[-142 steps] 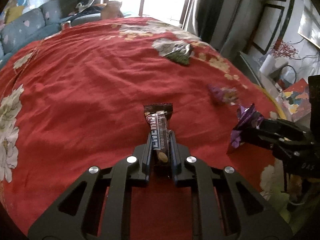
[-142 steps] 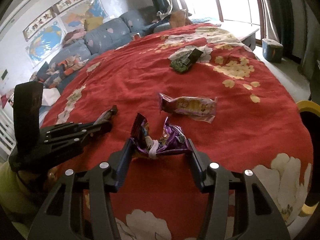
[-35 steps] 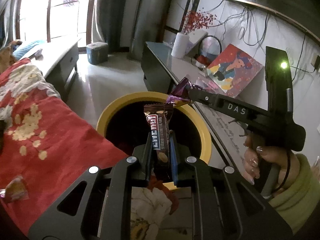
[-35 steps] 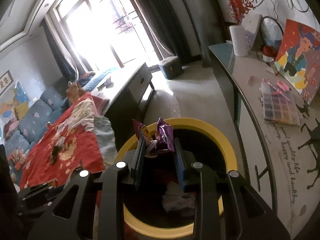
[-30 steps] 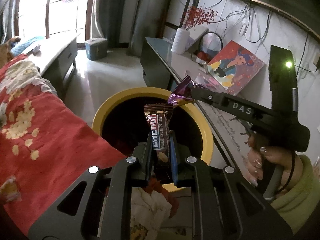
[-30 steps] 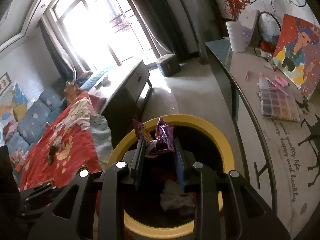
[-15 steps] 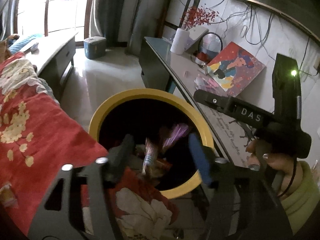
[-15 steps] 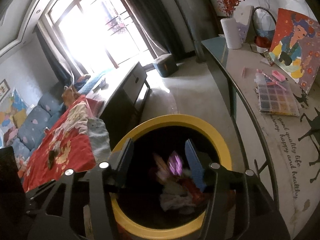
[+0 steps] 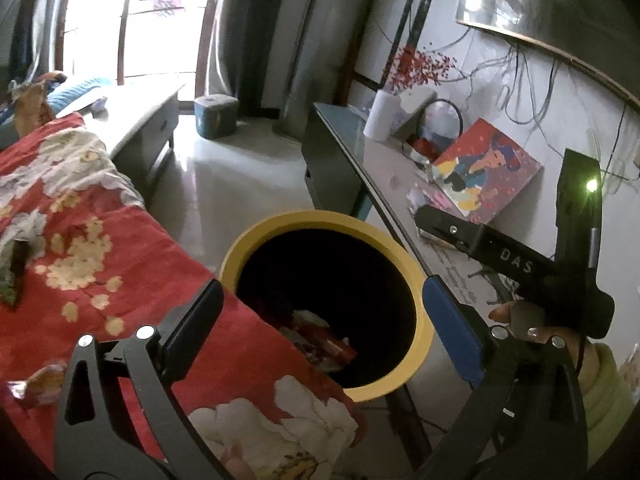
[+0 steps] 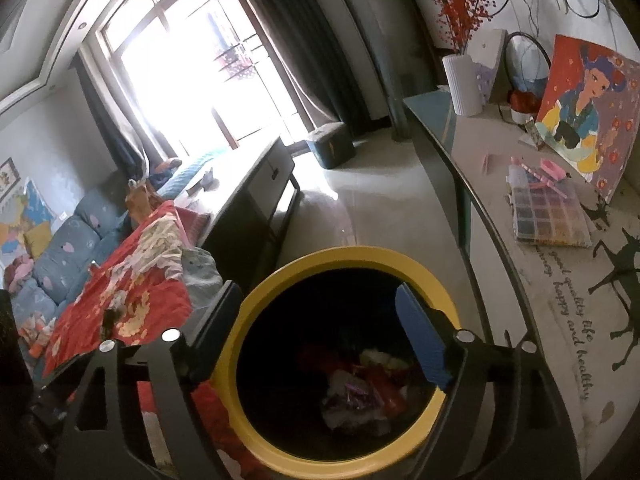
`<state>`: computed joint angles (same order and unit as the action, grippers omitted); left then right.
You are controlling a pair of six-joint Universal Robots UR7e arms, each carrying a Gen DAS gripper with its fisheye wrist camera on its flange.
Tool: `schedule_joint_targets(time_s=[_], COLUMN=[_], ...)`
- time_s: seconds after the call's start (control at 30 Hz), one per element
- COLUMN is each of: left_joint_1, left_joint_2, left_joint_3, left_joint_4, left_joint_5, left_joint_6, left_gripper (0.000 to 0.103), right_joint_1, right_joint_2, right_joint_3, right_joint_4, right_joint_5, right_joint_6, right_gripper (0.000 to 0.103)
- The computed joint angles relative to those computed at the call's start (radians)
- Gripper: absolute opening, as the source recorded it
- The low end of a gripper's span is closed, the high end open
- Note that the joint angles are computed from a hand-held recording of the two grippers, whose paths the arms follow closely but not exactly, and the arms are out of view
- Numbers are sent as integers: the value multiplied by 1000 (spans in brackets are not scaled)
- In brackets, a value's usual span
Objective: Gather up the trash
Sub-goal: 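Move both open tools back over the green snack bag and wrapper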
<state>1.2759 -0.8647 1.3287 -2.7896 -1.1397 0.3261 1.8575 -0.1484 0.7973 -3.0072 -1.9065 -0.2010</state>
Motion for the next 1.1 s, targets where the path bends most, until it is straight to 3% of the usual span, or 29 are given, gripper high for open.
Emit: schedule_joint_targets(time_s=[0.47, 1.1], left_joint_1=[-7, 10], left_joint_2=[-64, -147], left_joint_3=[56, 129], left_joint_4=[-106, -262], left_joint_5=[51, 134], left_joint_6=[-2, 38], left_gripper=[92, 92], right_joint_1=[39, 104], right_joint_2=[-6, 31], right_joint_3=[20, -12], right_joint_4=[-26, 39], right_joint_5=[17, 73], right_joint_6=[-36, -96], right_gripper=[83, 84])
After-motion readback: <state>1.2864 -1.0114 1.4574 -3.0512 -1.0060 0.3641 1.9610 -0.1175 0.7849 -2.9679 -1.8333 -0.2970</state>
